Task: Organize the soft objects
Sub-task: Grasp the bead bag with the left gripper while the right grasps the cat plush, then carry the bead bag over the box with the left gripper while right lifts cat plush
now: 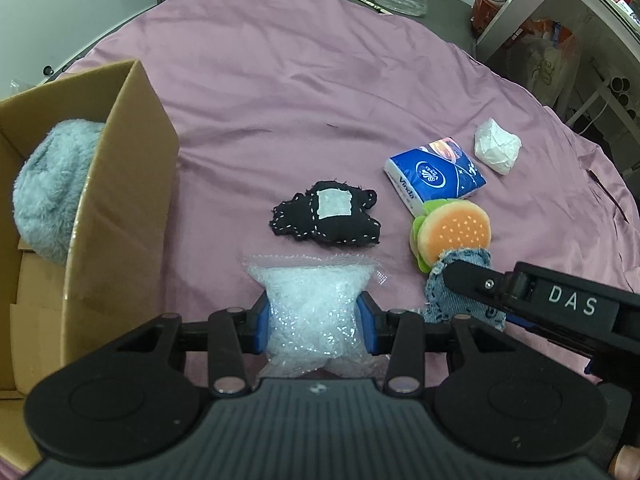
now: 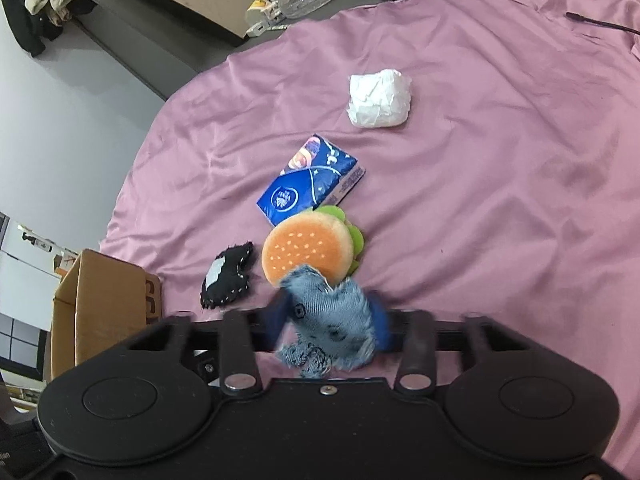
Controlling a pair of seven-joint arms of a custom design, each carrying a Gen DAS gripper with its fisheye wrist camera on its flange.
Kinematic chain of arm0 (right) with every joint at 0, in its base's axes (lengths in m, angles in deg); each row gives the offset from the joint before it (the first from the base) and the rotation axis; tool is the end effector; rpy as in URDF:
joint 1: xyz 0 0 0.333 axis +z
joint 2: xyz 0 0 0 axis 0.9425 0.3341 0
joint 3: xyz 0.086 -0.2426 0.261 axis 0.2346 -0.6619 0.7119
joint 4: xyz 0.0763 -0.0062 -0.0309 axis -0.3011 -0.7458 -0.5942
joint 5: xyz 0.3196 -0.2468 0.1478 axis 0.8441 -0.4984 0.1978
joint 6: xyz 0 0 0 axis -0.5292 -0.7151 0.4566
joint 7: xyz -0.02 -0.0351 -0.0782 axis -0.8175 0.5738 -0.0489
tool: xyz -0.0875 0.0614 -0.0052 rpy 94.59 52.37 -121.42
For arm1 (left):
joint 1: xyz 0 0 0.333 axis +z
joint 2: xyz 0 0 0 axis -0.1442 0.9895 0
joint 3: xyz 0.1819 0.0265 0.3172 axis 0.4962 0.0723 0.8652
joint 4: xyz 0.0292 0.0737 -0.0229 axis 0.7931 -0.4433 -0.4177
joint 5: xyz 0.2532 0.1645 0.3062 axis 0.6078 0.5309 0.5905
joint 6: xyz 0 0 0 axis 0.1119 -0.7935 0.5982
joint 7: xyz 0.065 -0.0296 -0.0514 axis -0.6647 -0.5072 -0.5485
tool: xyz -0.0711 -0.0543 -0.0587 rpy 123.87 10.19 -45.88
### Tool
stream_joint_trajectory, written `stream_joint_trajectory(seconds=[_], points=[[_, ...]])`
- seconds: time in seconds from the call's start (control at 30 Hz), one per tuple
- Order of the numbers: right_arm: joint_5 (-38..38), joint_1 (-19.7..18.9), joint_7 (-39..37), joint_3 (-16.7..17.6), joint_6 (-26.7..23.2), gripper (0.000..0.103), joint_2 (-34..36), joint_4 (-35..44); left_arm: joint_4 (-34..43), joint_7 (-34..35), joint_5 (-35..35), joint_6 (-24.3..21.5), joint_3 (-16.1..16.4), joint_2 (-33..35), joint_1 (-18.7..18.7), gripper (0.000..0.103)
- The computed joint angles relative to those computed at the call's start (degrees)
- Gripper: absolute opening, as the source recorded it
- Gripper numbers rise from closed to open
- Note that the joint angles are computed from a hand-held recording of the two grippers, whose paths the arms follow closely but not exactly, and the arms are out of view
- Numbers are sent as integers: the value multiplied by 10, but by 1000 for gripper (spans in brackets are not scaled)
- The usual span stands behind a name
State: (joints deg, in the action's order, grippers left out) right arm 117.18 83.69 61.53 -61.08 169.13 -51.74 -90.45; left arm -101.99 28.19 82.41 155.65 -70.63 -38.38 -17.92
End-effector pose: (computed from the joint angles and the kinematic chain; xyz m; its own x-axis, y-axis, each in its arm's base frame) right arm 0.5227 0.0551 0.4238 -0.1508 -0.8489 -0.5066 -0.8511 0.3722 -0.3702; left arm 0.4985 -0.2259 0.4703 0.0198 -0.9898 0.1411 -0.9063 -0.0773 -0.4154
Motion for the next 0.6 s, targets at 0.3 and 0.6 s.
stream_joint_trajectory(seconds=[0.3,0.6], points=[[-41,6,56,-3,24,21,-48,-37,-22,23,-25,8,-2,-45,-4,42],[-87,50,112,-43,57,21,-121,-86,-50,54,-59,3,-2,-114,2,42]])
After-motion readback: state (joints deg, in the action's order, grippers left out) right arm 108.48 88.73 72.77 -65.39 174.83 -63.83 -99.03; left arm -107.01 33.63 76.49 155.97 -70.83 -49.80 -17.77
